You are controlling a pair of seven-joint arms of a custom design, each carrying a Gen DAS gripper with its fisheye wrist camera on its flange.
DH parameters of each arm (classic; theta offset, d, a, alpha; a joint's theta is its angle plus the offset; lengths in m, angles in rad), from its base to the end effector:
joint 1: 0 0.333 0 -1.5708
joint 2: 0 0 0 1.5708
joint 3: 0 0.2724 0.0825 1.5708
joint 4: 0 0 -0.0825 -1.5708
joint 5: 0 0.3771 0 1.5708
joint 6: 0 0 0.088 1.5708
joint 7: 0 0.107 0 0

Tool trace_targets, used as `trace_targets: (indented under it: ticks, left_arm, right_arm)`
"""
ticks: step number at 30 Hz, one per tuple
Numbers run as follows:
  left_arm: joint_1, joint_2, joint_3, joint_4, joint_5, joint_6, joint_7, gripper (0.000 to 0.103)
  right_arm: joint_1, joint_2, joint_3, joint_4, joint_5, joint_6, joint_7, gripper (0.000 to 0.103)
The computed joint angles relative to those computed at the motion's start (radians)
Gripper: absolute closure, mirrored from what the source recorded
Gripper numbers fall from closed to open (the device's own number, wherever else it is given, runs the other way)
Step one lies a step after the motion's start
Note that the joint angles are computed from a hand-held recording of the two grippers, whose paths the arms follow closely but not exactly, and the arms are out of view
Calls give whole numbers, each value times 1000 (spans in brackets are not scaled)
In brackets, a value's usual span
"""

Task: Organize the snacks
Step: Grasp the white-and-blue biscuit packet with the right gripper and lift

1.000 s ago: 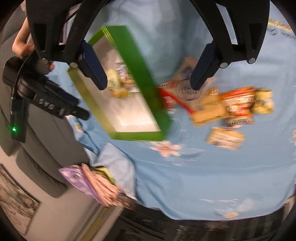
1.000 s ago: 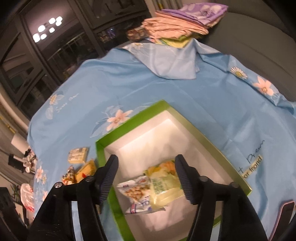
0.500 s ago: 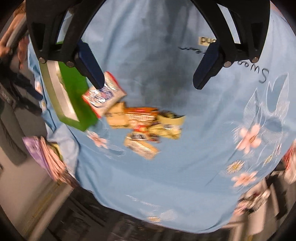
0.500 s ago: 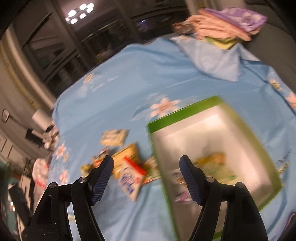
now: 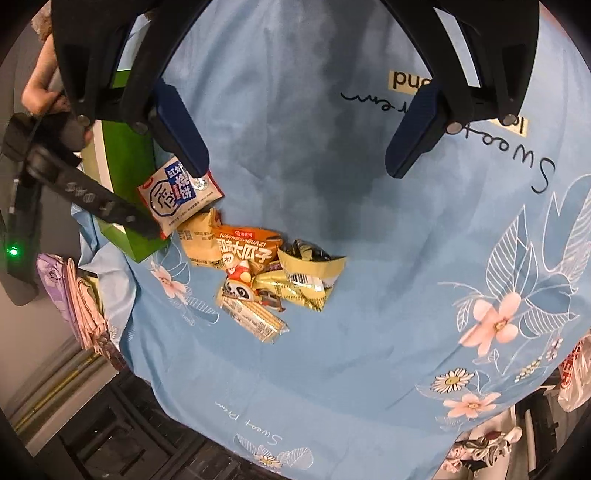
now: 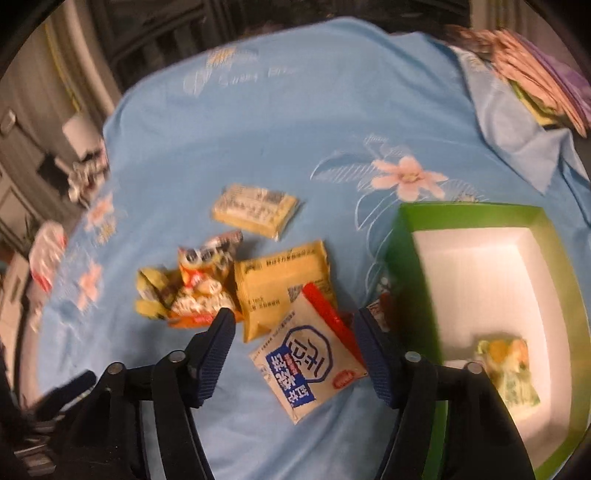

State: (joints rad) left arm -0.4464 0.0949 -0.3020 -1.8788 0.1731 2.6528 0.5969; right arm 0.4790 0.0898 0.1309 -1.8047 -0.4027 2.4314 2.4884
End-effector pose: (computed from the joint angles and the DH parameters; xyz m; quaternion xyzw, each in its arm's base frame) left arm 0.4563 -0.4227 0.4988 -0.7018 0.6268 -0.3375 0.0253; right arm 0.5108 0.3526 0.5089 -0.6469 0.6984 -0.1661 0.2573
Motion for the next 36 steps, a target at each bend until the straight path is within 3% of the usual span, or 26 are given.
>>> trace_targets:
  ticks: [3, 7, 8, 15, 18, 22, 23, 28, 32, 36]
  left_arm:
    - [3, 16, -7, 12, -48, -12, 42, 6]
    - [1, 32, -12, 22, -99, -20, 68, 6]
    - [0, 36, -13, 27, -107, -24, 77, 6]
    - [-13, 61, -21, 51, -165, -48, 124, 8]
    - [-23, 64, -16, 55, -144, -55, 103, 9]
    - [-28, 72, -17, 52, -147, -24, 97, 12]
    - [-29, 79, -19, 54, -154, -9, 95, 13]
    - [-24, 138, -43, 98, -242, 7, 158, 23]
    - [-72, 162, -8, 144, -129, -29, 105, 28]
    - [-78, 168, -4, 149, -102, -40, 94, 41]
  right_arm:
    - [3, 32, 2, 26, 23, -44, -38, 49]
    - [4, 49, 10, 36, 102, -72, -116, 74]
    - [3, 51, 11, 34, 133, -65, -133, 74]
    - [-5, 39, 36, -7, 399, -11, -286, 74]
    - [22, 30, 11, 3, 232, -31, -191, 71]
    - [15, 16, -7, -13, 112, -22, -108, 43]
    - [7, 17, -9, -21, 115, -8, -111, 42]
    - [-17, 29, 3, -34, 227, 40, -181, 42]
    - [-34, 33, 24, -39, 420, 49, -301, 42]
    - [-35, 54, 31, -30, 531, 23, -353, 42]
